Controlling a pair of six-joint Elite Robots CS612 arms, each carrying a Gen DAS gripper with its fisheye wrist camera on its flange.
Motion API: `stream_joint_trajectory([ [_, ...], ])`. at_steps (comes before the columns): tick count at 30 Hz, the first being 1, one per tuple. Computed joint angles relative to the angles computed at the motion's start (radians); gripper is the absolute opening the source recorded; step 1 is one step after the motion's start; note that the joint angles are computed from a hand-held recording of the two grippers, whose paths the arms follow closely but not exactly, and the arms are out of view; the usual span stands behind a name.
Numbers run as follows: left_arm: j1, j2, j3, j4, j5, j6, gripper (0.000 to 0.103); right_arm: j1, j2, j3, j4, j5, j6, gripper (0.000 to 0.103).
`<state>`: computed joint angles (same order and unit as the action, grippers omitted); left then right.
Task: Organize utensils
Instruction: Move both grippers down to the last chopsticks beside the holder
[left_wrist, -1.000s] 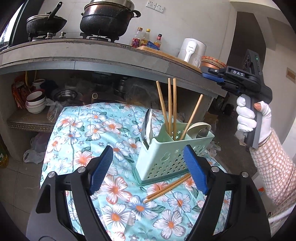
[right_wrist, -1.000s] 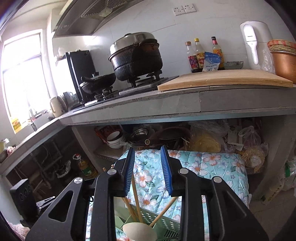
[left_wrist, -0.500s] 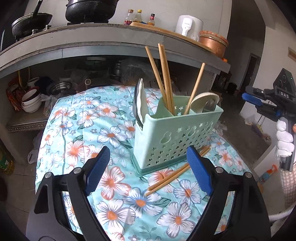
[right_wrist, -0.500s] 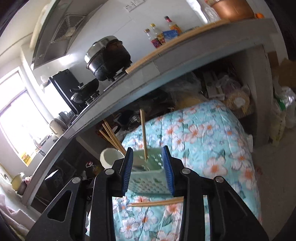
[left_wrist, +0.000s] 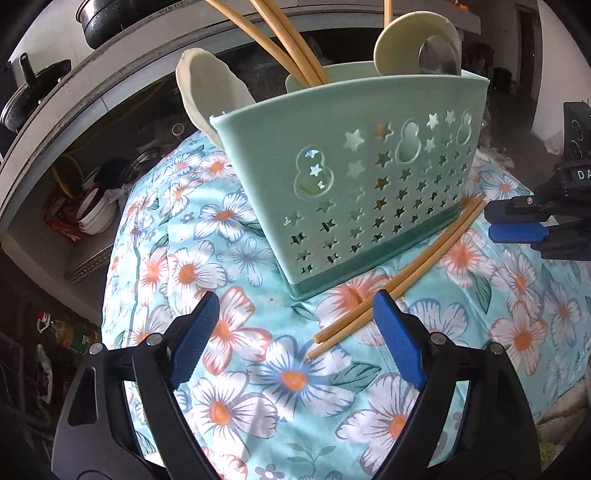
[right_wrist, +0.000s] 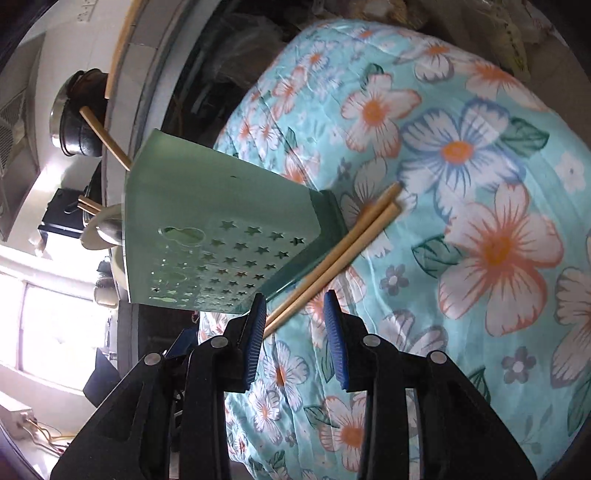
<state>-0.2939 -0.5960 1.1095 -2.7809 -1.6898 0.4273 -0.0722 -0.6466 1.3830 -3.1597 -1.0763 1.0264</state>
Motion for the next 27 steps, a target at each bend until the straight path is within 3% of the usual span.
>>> stream_joint_trajectory([
  [10, -0.003, 0.006, -0.019, 0.038, 0.036, -0.016, 0.081, -0.007, 0.024, -0.003, -0.009, 0.039, 0.08, 0.032],
  [27, -0.007, 0.005, -0.018, 0.046, 0.045, -0.015, 0.081, -0.014, 0.022, 0.009, -0.019, 0.048, 0.094, 0.032],
])
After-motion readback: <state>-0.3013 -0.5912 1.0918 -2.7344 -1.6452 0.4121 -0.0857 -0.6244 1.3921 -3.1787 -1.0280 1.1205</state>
